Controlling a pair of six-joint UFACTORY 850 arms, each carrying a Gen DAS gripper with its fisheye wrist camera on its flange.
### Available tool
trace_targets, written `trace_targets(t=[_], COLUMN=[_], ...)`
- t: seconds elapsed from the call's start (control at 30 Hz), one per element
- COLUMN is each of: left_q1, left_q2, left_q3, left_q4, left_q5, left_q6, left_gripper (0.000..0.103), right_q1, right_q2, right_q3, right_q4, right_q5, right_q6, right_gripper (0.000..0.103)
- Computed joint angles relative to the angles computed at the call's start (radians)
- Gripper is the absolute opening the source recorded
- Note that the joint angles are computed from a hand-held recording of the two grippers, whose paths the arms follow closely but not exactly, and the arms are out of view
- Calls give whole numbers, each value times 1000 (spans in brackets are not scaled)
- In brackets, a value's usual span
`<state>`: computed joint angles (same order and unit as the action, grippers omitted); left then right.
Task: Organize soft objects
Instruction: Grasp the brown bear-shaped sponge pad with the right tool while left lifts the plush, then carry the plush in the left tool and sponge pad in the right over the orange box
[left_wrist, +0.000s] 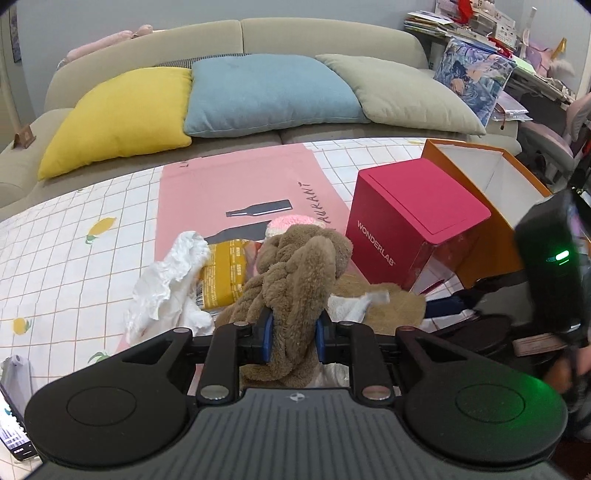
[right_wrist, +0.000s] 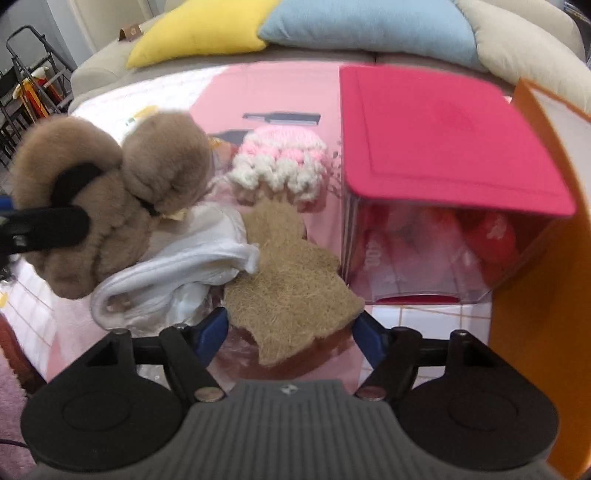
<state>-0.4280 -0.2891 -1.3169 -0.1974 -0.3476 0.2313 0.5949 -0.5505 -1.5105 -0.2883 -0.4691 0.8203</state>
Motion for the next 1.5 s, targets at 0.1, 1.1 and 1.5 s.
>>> trace_targets(t=[0.1, 1.1, 1.5], left_q1=[3, -29, -57], left_q2=[9, 111, 30], left_q3=[10, 71, 54], left_q4=[-40, -195, -150], left_q5=[16, 79, -31], left_q6=[31, 144, 132], left_gripper=[24, 19, 19], right_q1=[7, 216, 196], right_q2=[24, 250, 321], right_q3=[-1, 178, 249], right_q4=[-32, -882, -794], right_q5=[-20, -332, -355], right_q6=[27, 465, 550], right_gripper=[70, 65, 61])
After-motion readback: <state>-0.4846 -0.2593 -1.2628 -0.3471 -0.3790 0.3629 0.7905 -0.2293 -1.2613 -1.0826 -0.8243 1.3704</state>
